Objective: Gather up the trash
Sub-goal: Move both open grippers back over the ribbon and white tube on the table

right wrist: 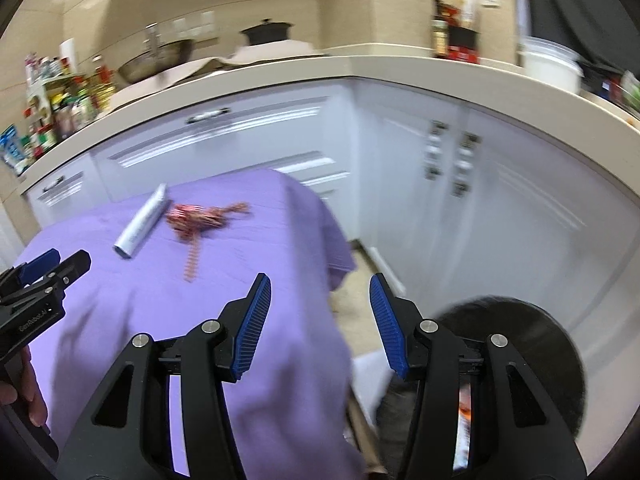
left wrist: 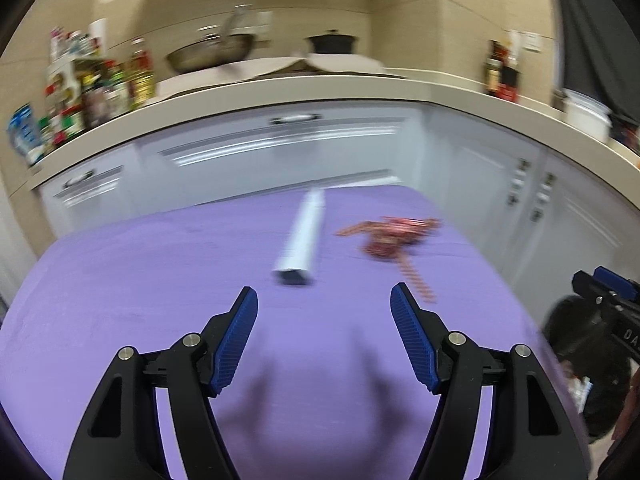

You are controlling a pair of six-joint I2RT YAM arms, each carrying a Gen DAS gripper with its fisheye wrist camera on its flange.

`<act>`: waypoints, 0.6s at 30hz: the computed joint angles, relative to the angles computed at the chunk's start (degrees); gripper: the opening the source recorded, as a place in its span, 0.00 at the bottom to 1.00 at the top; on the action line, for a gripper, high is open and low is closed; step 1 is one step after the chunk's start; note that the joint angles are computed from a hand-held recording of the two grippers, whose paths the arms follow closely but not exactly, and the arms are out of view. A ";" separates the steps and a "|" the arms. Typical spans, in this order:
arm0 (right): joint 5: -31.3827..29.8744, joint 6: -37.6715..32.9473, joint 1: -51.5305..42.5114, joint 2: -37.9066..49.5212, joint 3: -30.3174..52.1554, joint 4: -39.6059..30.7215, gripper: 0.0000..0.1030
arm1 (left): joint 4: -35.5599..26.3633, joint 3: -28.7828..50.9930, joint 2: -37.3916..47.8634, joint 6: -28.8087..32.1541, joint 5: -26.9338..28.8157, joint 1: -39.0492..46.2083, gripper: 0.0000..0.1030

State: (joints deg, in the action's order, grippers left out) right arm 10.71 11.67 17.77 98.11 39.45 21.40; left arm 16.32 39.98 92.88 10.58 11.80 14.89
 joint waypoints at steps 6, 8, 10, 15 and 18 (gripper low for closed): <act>0.70 0.67 6.04 9.03 13.46 -4.53 0.50 | -1.39 6.75 5.74 1.41 1.35 7.04 0.68; 1.04 0.55 7.20 11.81 17.45 -5.92 0.50 | -1.95 9.73 8.36 1.73 1.47 8.90 0.68; 1.09 0.49 8.14 14.68 21.65 -7.57 0.50 | -2.60 12.58 10.93 2.00 1.34 9.75 0.68; 1.81 0.75 9.66 21.61 31.71 -10.98 0.61 | -4.73 18.10 15.50 1.39 1.54 10.51 0.68; 2.07 0.47 10.06 25.71 37.95 -13.97 0.61 | -5.89 20.86 17.56 0.97 1.35 9.78 0.68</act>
